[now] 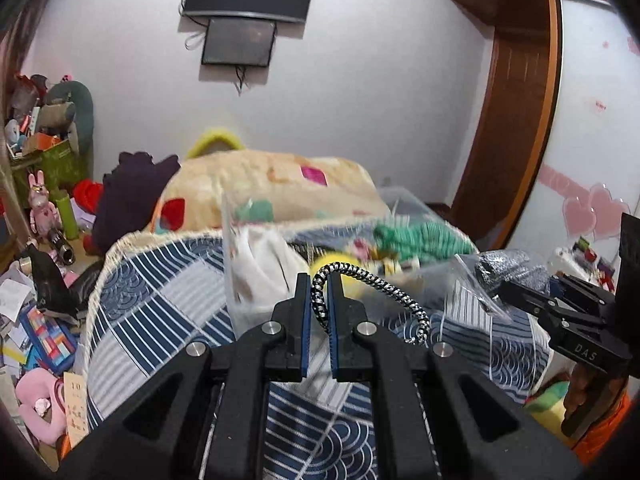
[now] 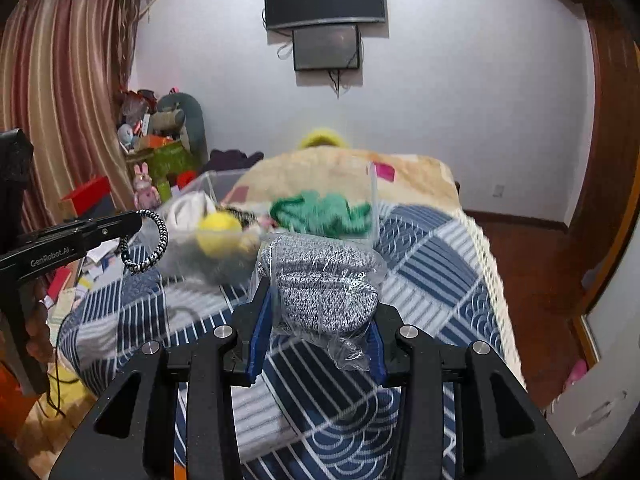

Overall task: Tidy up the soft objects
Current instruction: 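Lower the silver pouch and rope bracelet into the clear box and release both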

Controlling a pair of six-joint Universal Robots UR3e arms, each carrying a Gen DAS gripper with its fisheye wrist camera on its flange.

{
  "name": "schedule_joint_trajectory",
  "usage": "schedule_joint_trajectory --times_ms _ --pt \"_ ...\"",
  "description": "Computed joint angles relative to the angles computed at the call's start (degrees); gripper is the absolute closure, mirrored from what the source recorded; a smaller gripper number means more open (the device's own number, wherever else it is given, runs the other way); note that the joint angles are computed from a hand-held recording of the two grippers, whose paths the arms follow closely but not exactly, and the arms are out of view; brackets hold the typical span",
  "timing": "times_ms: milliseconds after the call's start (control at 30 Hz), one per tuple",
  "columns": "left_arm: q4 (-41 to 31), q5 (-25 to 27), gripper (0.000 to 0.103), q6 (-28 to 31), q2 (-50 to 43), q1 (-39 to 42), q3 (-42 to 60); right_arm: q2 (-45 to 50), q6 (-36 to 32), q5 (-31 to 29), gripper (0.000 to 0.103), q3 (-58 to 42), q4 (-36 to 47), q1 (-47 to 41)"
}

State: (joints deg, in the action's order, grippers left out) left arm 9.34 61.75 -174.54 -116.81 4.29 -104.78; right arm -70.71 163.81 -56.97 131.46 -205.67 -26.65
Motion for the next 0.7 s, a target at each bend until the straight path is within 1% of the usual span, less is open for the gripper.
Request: schedule_joint_trajectory --times_ms 267,533,700 --pt "0.73 1.83 0.096 -5.05 -1.22 0.74 5.18 1.61 3.21 -2.21 0.066 -7.74 -0.05 4.81" --pt "-0.47 7.33 0.096 -8.66 -6.31 -0.63 12.9 5.66 5.49 -4.71 0.066 -17.07 2.79 9.07" --pt "-3.08 10.99 0.096 -9.17 -10.36 -1.86 18.29 8.34 6.64 -6.71 0.066 -21.79 5.07 11.45"
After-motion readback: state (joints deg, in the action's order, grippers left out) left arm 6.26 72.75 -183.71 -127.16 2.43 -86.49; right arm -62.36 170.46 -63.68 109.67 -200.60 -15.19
